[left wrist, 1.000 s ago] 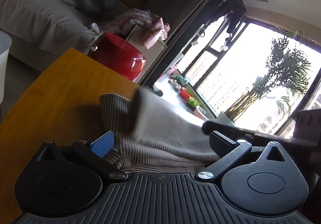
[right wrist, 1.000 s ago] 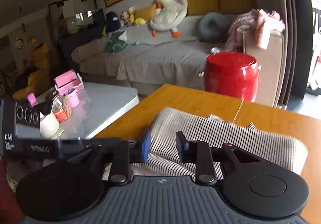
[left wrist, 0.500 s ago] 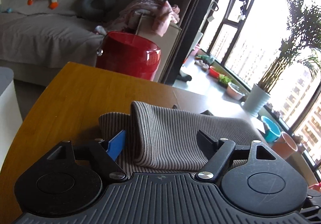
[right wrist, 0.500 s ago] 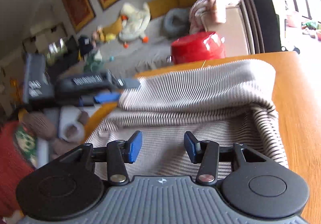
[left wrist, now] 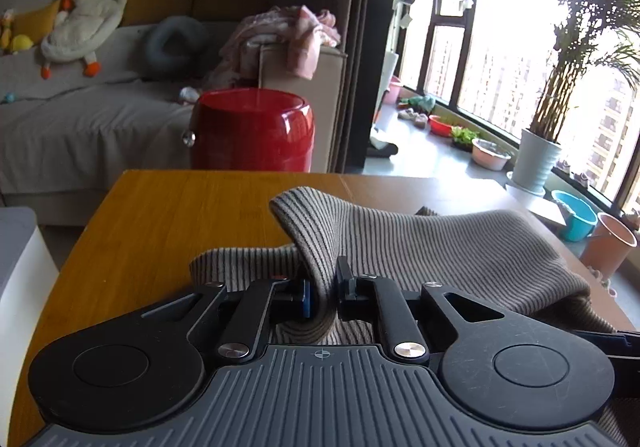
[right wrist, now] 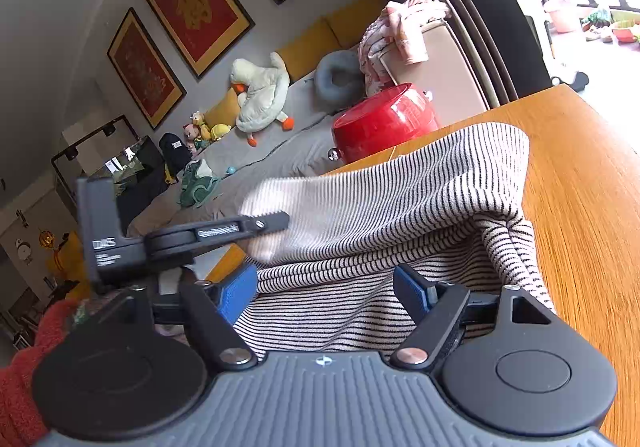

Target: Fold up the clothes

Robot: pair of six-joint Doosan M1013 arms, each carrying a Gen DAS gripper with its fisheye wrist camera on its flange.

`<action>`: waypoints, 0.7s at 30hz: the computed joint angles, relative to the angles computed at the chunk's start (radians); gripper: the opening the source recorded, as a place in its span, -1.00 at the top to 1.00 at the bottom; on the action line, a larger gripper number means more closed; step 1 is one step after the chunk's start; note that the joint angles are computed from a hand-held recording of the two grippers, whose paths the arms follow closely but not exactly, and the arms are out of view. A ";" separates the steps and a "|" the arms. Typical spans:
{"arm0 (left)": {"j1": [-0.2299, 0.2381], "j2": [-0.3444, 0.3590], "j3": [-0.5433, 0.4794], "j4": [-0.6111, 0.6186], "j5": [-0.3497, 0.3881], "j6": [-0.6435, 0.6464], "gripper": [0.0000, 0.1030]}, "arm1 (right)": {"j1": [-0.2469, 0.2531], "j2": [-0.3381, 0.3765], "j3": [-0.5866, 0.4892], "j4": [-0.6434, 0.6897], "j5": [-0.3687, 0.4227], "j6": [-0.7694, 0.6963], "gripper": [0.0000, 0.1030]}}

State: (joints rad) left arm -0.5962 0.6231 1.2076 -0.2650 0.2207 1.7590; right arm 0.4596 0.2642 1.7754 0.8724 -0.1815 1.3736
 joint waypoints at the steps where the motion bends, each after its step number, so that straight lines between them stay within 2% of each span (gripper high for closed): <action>1: -0.001 -0.018 0.025 -0.079 -0.047 0.096 0.76 | 0.001 0.000 0.000 0.004 -0.001 -0.004 -0.50; 3: 0.003 -0.041 0.053 -0.291 -0.091 0.308 0.76 | 0.002 0.001 -0.001 0.013 -0.003 -0.012 -0.53; 4: 0.006 -0.048 0.058 -0.366 -0.094 0.370 0.76 | 0.002 0.001 -0.002 0.017 -0.004 -0.016 -0.53; 5: 0.009 -0.053 0.061 -0.389 -0.088 0.380 0.76 | 0.003 0.002 -0.002 0.021 -0.005 -0.019 -0.54; 9: 0.016 -0.059 0.075 -0.178 -0.073 0.157 0.76 | 0.003 0.003 -0.004 0.030 -0.007 -0.027 -0.63; 12: 0.026 -0.051 0.076 -0.053 -0.024 0.000 0.75 | 0.000 0.005 -0.007 0.003 0.003 0.005 -0.76; 15: 0.040 -0.041 0.073 -0.045 0.029 -0.049 0.73 | -0.006 0.007 -0.009 -0.049 0.019 0.064 -0.95; 21: 0.054 -0.046 0.086 0.026 0.030 -0.136 0.68 | -0.018 0.011 -0.015 -0.080 0.050 0.119 -1.00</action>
